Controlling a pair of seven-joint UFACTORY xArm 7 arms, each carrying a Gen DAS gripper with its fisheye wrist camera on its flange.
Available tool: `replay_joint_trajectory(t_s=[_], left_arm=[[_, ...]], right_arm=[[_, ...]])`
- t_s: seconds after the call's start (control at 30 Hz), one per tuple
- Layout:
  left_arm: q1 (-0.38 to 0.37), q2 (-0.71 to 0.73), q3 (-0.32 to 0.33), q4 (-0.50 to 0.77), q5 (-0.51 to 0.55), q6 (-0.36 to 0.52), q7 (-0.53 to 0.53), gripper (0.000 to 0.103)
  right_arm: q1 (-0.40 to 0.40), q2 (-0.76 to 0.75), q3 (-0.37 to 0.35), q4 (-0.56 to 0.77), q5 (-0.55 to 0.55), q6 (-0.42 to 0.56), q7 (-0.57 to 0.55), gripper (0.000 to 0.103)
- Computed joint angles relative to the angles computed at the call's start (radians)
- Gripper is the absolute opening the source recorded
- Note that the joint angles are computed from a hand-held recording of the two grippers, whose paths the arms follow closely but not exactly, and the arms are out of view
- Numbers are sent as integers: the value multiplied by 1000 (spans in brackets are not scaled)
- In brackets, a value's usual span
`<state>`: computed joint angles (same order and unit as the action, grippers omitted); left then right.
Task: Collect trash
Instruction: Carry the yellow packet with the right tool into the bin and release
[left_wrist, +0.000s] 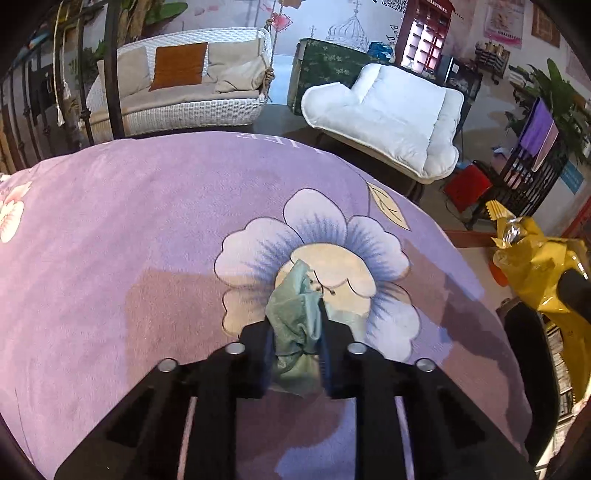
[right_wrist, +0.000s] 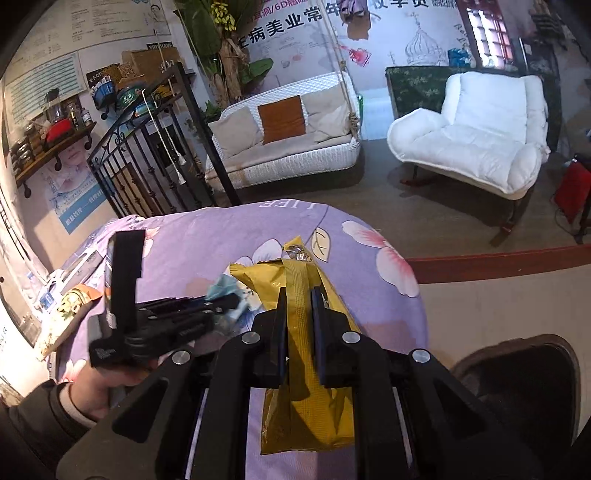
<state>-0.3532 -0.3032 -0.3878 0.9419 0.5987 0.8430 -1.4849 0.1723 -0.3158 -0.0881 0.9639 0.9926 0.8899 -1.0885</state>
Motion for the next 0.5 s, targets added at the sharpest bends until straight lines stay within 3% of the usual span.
replay_joint_trajectory(t_s=[0.17,0.5], left_arm=[[-28,-69,-62,-6,16,62,-21,15],[-59,-107,-210,57,47,186,-106,15]], right_arm=[[-10,-98,-26,-86,-8,-11,-30,13],[-52,-240,-128,-191,-77,77,-7,13]])
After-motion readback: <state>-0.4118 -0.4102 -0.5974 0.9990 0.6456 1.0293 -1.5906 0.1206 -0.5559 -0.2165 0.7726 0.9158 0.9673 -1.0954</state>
